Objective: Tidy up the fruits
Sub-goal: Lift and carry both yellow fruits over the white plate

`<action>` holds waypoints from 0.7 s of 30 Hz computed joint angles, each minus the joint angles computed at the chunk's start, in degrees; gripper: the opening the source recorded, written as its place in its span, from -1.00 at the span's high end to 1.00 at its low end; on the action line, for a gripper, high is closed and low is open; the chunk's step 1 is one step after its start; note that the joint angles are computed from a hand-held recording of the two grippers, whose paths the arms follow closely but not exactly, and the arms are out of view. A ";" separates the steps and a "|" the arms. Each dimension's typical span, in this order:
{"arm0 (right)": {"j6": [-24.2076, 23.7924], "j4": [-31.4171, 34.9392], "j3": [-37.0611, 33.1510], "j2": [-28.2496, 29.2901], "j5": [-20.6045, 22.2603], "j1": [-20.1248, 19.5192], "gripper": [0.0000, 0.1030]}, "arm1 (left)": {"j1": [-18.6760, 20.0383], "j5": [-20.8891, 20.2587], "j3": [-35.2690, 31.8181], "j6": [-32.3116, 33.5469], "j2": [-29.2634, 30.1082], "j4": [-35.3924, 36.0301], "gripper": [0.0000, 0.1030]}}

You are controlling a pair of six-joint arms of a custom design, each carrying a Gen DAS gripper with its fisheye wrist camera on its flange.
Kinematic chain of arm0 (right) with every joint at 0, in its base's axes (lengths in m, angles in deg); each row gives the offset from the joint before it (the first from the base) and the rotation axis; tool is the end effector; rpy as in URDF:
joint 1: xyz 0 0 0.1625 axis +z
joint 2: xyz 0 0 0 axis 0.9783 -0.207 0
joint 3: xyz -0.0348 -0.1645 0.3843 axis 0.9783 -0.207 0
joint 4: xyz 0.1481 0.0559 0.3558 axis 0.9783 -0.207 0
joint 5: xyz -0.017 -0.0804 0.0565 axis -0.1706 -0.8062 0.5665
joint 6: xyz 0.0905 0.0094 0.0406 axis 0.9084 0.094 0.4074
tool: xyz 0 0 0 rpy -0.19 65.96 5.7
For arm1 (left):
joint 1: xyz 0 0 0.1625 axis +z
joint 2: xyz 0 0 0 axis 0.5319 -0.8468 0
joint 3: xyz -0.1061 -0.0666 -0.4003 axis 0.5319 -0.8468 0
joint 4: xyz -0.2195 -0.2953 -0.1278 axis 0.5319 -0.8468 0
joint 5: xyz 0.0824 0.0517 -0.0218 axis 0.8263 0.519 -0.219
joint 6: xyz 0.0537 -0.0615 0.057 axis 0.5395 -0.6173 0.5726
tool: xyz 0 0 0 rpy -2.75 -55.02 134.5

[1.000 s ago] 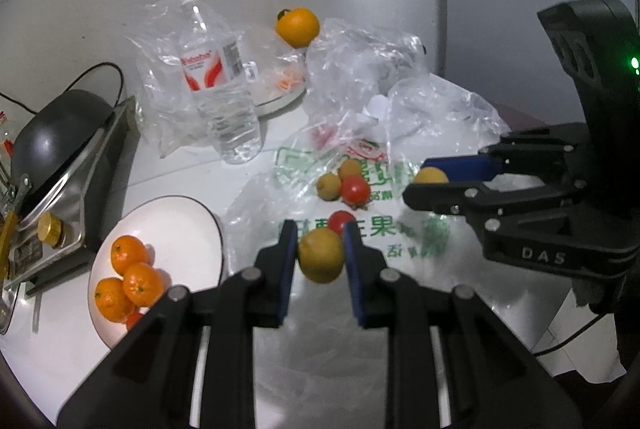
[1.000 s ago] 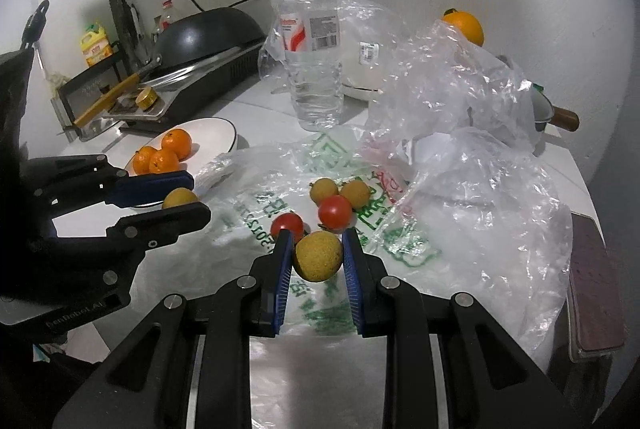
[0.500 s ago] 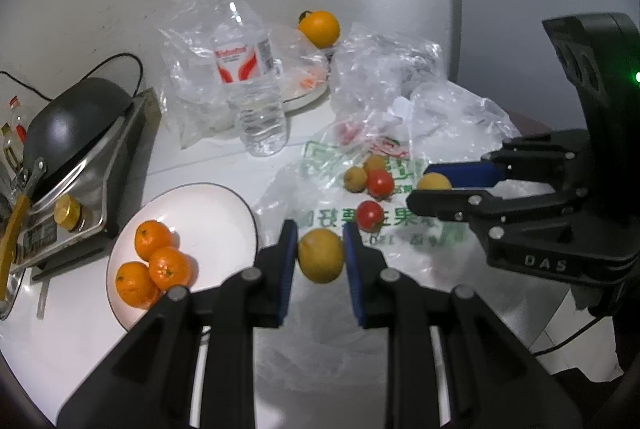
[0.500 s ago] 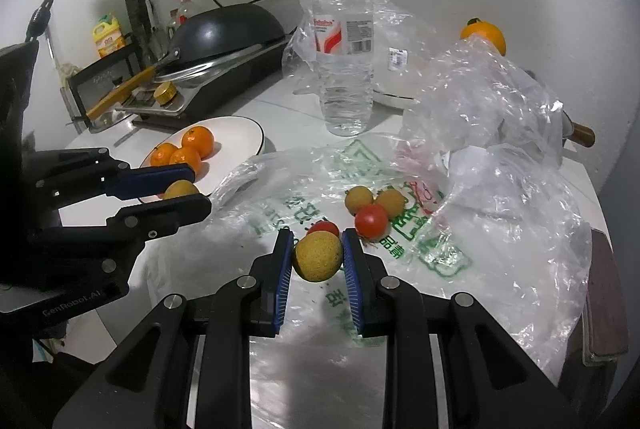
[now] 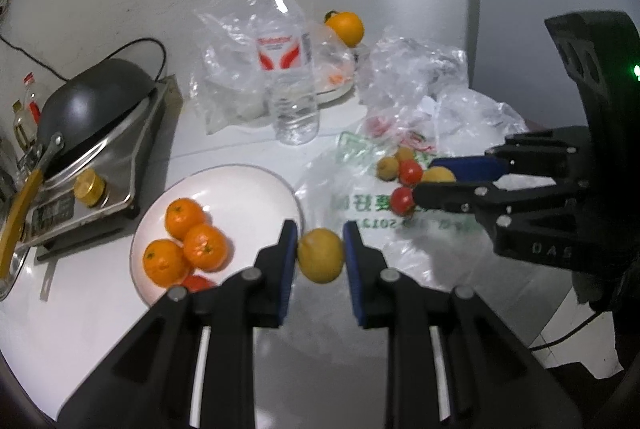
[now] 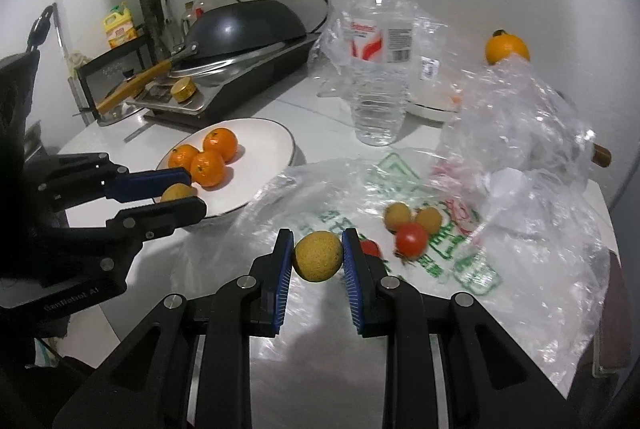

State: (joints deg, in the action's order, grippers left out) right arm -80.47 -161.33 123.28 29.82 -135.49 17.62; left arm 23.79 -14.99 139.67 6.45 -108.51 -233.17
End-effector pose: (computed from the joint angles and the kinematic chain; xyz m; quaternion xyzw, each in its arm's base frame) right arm 0.1760 -0.6984 0.1309 0.3284 -0.8634 0.3024 0.2352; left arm -0.2259 -0.6840 0.1146 0.3486 0.8354 -0.3080 0.2930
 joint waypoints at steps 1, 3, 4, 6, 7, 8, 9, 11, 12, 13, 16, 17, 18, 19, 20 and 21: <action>-0.06 0.15 -0.44 0.40 -0.04 0.25 0.48 | 0.20 0.08 0.29 -0.03 -0.27 -0.17 0.53; -0.06 0.39 -1.08 0.99 -0.10 0.70 0.48 | 0.62 0.32 0.69 -0.17 -0.77 -0.49 0.54; -0.13 0.56 -1.35 1.26 -0.19 0.89 0.48 | 0.82 0.40 0.87 -0.30 -1.00 -0.55 0.54; -0.28 1.22 -2.23 2.04 -0.56 1.31 0.48 | 1.29 0.56 1.24 -0.50 -1.43 -0.69 0.54; -0.35 1.52 -2.64 2.39 -0.70 1.50 0.48 | 1.49 0.57 1.44 -0.55 -1.67 -0.83 0.54; -0.41 1.74 -2.90 2.63 -0.77 1.62 0.48 | 1.75 0.52 1.64 -0.65 -1.91 -1.10 0.53; -0.41 2.00 -3.31 2.98 -0.86 1.79 0.48 | 1.89 0.48 1.86 -0.74 -2.12 -1.29 0.54; -0.36 2.55 -3.91 3.45 -0.97 2.01 0.48 | 2.26 0.55 1.97 -0.86 -2.32 -1.48 0.53; -0.39 2.89 -4.35 3.77 -1.09 2.15 0.48 | 2.47 0.69 1.98 -0.91 -2.36 -1.53 0.54; -0.41 3.13 -4.58 3.96 -1.12 2.22 0.48 | 2.64 0.85 1.92 -0.87 -2.31 -1.58 0.54; -0.61 3.87 -5.55 4.73 -1.26 2.58 0.48 | 3.23 1.26 1.47 -0.68 -2.04 -1.61 0.53; -0.74 4.04 -5.83 4.96 -1.15 2.65 0.48 | 3.39 1.27 1.36 -0.68 -1.99 -1.60 0.53; -0.89 4.21 -6.08 5.15 -0.80 2.65 0.48 | 3.57 1.57 1.09 -0.37 -1.70 -1.85 0.53; -1.02 4.54 -6.35 5.32 -0.47 2.60 0.48 | 3.71 2.09 0.75 0.10 -1.28 -2.07 0.53; -1.09 4.93 -6.74 5.53 -0.45 2.60 0.48 | 3.91 2.65 0.14 0.46 -0.75 -1.85 0.53; -1.27 5.60 -7.44 5.91 -0.61 2.65 0.48 | 4.07 2.62 -0.13 0.48 -0.62 -1.62 0.53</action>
State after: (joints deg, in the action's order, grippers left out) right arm -81.74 -155.72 115.83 35.73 -136.10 20.26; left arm 27.86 -12.37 139.54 6.93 -109.13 -234.79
